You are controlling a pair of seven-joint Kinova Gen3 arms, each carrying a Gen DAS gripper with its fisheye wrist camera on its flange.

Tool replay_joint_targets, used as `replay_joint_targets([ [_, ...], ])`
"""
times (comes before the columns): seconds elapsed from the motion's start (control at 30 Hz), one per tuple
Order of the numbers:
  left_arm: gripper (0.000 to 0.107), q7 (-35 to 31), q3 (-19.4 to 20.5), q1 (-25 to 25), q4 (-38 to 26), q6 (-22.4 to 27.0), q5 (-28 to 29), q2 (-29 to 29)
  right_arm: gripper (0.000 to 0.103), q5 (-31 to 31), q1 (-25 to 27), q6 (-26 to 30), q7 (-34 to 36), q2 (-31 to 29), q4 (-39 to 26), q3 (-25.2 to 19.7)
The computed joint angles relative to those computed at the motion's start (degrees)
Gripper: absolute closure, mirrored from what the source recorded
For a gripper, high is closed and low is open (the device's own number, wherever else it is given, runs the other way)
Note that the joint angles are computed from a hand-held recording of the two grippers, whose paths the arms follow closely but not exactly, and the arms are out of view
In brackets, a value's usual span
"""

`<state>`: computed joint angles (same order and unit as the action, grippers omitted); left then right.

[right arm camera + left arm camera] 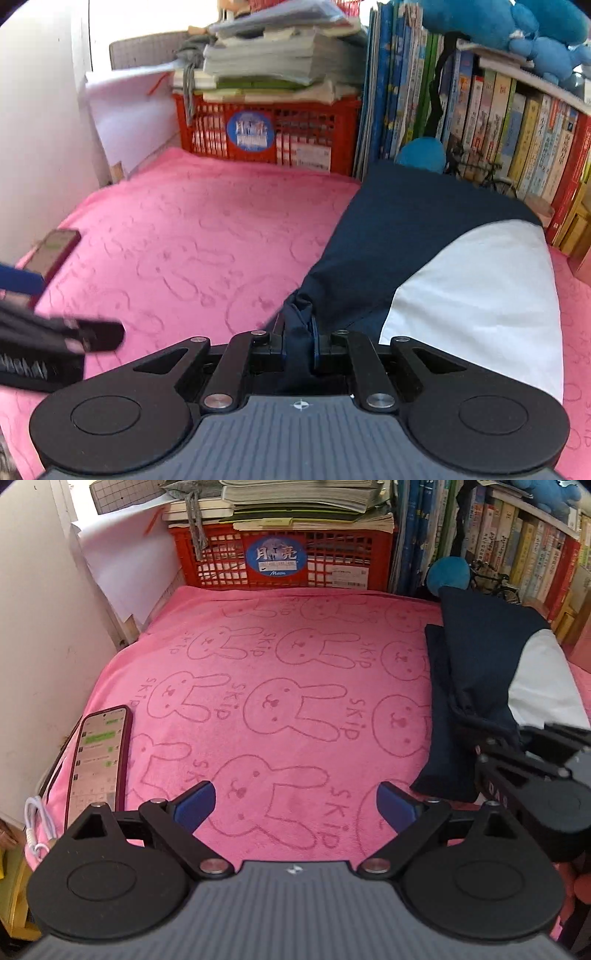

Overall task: Fold clothes
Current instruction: 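Grasp the navy side edge with the right tool and fold it over the other half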

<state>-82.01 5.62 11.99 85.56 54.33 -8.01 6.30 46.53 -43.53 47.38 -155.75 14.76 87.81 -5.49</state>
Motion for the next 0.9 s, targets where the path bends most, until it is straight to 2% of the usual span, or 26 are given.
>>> replay_joint_targets([
  [0.03,0.012,-1.3,-1.2,0.3,-0.1,-0.3,1.0,0.1,0.089,0.4,0.5,-0.2,0.0,0.5,-0.4,-0.8],
  [0.1,0.013,-3.4,-6.1,3.6,-0.5,-0.8,2.3,0.6,0.075,-1.7,4.7,-1.3,2.8,1.5,-1.6,-5.1],
  [0.13,0.013,-4.4,-8.8,5.3,-1.0,-1.0,3.2,0.9,0.058,-3.0,7.4,-2.0,3.9,2.1,-2.1,-7.7],
  [0.17,0.013,-6.0,-11.4,6.9,-1.2,-1.5,5.0,1.0,0.047,-3.5,10.0,-3.6,4.1,2.2,-1.8,-10.4],
  [0.23,0.013,-10.1,-16.7,10.0,-1.7,-2.6,9.5,1.2,0.04,-4.1,14.3,-5.1,1.7,-0.8,0.6,-14.2],
  [0.27,0.013,-12.3,-18.8,10.9,-1.9,-3.1,11.9,1.3,0.038,-3.0,14.8,-4.5,-0.6,-3.4,2.9,-15.0],
  [0.33,0.013,-16.3,-19.7,11.3,-1.9,-4.3,16.5,1.3,0.037,-0.7,12.7,-0.7,-5.3,-8.2,5.9,-13.9],
  [0.43,0.013,-22.2,-14.3,7.7,-1.8,-5.2,23.5,1.1,0.039,4.3,4.7,6.3,-11.3,-12.5,10.7,-7.6],
  [0.5,0.012,-24.9,-11.4,7.7,-1.2,-6.2,25.8,1.3,0.061,3.5,2.1,11.0,-11.3,-12.2,11.2,-4.9],
  [0.53,0.011,-25.6,-11.4,9.3,-0.8,-7.2,25.5,1.8,0.082,1.7,2.4,12.5,-9.9,-11.4,10.8,-4.4],
  [0.57,0.011,-26.1,-12.4,11.9,0.0,-8.8,24.3,2.5,0.086,-0.6,3.8,13.1,-8.0,-10.6,10.5,-4.4],
  [0.67,0.011,-24.4,-17.3,18.8,0.1,-10.3,17.5,7.4,0.086,-7.5,11.5,9.7,-2.7,-7.7,9.0,-8.1],
  [0.73,0.011,-20.2,-17.8,18.8,-1.1,-8.3,15.6,9.0,0.085,-9.0,15.2,5.3,-1.6,-9.1,9.6,-10.0],
  [0.83,0.01,-18.9,-12.2,11.9,-2.1,-6.2,17.8,9.6,0.079,-4.5,14.8,2.7,-1.9,-11.8,9.9,-8.6],
  [0.9,0.01,-18.1,-7.4,8.2,-1.7,-7.0,16.1,9.6,0.076,-0.8,18.3,1.2,0.0,-9.2,7.6,-10.5],
])
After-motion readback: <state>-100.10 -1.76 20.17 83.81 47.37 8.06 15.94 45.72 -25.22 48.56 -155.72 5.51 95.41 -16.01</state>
